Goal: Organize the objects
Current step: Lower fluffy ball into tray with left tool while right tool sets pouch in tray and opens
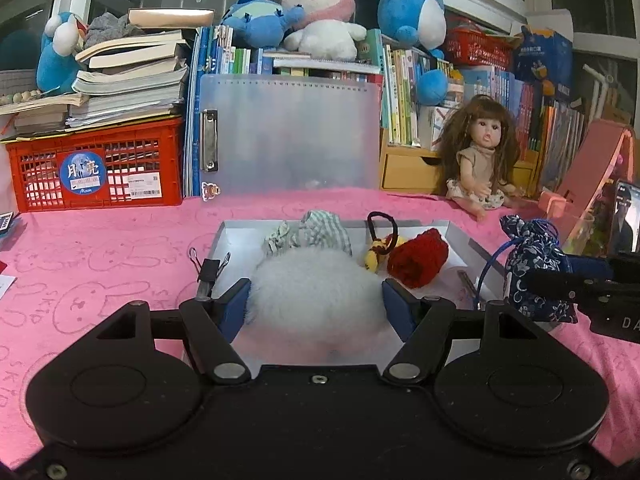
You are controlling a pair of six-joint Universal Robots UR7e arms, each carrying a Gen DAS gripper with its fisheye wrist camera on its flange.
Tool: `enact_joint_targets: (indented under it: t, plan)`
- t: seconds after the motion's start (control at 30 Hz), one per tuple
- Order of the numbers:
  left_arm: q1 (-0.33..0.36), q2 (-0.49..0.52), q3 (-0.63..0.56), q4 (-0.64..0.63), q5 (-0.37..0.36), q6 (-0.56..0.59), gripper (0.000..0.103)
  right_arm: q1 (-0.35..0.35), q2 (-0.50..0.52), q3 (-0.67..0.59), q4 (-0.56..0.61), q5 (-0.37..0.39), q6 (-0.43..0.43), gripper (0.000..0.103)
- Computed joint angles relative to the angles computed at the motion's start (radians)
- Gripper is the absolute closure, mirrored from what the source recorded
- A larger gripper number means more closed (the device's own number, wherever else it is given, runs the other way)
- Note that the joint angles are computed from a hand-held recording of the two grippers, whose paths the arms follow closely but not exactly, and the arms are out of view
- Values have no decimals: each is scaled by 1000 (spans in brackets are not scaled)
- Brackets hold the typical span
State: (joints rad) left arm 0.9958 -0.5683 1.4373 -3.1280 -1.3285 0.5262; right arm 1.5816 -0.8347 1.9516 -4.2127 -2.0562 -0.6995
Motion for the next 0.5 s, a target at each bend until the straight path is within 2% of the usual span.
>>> enact_joint_targets:
  t: [0.5]
  plan:
    - [2,53,-56,18,44,-6,35,-16,1,-46,98,9,33,54]
